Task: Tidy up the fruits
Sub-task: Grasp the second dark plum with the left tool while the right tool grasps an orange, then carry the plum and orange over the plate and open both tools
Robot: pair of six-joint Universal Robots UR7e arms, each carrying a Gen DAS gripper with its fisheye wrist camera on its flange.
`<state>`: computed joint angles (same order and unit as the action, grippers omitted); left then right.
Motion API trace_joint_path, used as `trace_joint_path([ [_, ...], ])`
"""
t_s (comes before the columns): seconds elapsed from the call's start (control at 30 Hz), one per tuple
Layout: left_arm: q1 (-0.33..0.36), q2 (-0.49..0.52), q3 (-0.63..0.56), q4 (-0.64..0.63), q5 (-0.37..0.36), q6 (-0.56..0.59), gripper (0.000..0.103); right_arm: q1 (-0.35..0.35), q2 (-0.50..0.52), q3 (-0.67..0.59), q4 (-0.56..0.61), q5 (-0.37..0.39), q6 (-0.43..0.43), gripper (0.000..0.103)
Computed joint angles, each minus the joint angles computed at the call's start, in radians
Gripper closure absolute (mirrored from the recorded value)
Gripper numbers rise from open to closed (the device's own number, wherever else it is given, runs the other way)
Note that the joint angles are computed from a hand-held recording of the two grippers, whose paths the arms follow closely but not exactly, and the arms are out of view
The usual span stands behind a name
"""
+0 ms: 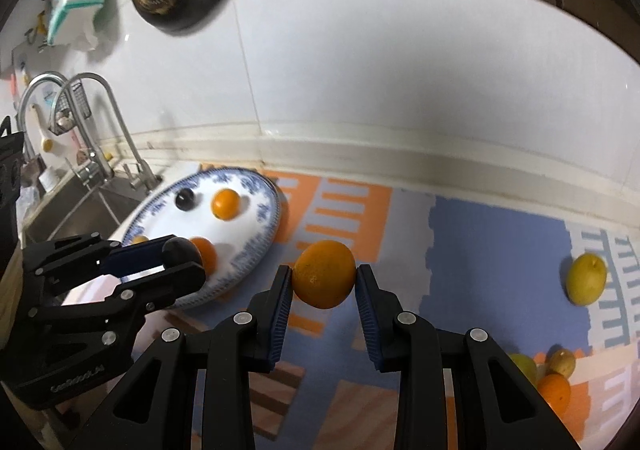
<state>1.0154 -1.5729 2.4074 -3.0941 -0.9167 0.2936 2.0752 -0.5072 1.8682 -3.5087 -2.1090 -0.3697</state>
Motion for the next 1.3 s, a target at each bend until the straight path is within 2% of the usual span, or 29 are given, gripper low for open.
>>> trace_joint_path([
  [0.37,-0.024,-0.090,0.028,-0.040,0.068,0.011,0.075,0.079,0.023,-0.033,-0.054,0.005,-0.069,0.070],
  [0.63,-0.028,-0.141,0.038,-0.080,0.130,0.030,0.075,0.123,0.057,-0.079,-0.064,0.037,-0.117,0.070],
  [0.93,0.011,-0.153,0.023,-0.135,0.165,0.067,0.075,0.153,0.103,-0.145,-0.035,0.099,-0.169,0.070],
  [1.3,0.099,-0.093,-0.028,-0.165,0.145,0.107,0.075,0.158,0.162,-0.224,-0.006,0.128,-0.234,0.070],
])
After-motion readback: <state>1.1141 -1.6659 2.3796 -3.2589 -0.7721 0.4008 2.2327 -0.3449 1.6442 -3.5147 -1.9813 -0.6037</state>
